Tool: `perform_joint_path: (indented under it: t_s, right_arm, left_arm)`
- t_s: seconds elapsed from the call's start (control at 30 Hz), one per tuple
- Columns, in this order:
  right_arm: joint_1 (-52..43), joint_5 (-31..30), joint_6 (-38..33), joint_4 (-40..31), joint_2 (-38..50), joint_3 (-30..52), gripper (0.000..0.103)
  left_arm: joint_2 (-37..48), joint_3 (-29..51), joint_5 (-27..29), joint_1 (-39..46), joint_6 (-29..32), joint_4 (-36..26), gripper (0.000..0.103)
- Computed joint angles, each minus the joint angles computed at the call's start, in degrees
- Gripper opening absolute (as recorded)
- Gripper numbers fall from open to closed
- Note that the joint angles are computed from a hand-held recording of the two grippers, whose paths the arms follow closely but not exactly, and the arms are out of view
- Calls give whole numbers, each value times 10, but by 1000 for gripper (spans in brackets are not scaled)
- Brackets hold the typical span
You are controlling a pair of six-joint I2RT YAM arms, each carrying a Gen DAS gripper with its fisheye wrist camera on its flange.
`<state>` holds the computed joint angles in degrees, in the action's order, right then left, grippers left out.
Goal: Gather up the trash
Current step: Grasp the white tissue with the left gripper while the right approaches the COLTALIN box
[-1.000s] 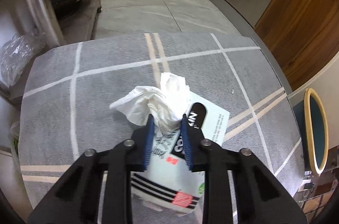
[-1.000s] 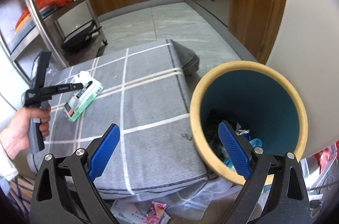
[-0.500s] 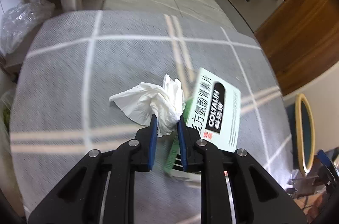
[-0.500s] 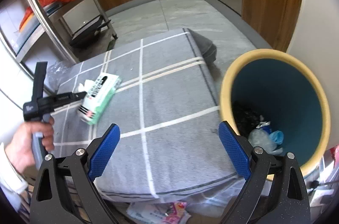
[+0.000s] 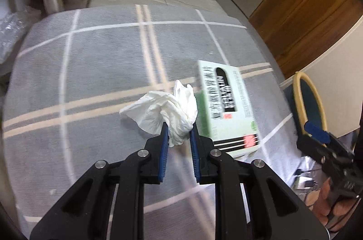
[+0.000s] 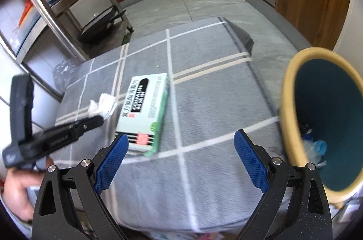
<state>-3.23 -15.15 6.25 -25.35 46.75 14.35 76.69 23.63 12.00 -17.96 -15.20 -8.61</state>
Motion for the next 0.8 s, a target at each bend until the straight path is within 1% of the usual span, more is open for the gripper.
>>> perform_joint_path:
  t_s: [0.1, 0.17, 0.23, 0.33, 0.43, 0.53, 0.63, 0.7, 0.73, 0.8]
  right_arm:
    - [91, 46, 88, 64, 46, -4, 94]
    - [170, 103, 149, 114, 98, 1, 94]
    - [225, 146, 189, 152, 151, 10, 94]
    - [284, 189, 227, 198, 236, 31, 94]
    - [316, 213, 235, 219, 302, 56, 94]
    - [348, 250, 242, 218, 370, 90, 94]
    - [363, 277, 241, 220, 411, 105, 94]
    - [363, 275, 234, 241, 414, 93, 93]
    - [366, 279, 230, 251, 412, 86, 91]
    - [371, 289, 221, 257, 390, 69, 75]
  left_arm:
    - [-29, -9, -7, 27, 26, -29, 17]
    - [-51, -18, -2, 55, 43, -46, 17]
    - [-62, -24, 1, 73, 47, -52, 17]
    - [-72, -26, 17, 111, 61, -62, 17]
    - [-78, -27, 38, 141, 68, -65, 17]
    - [-74, -26, 40, 141, 62, -60, 18]
    - [-68, -24, 33, 128, 51, -53, 18]
    - [-67, -26, 32, 124, 47, -50, 18]
    - [-68, -26, 30, 124, 47, -49, 18]
    - [-63, -27, 24, 114, 37, -42, 18]
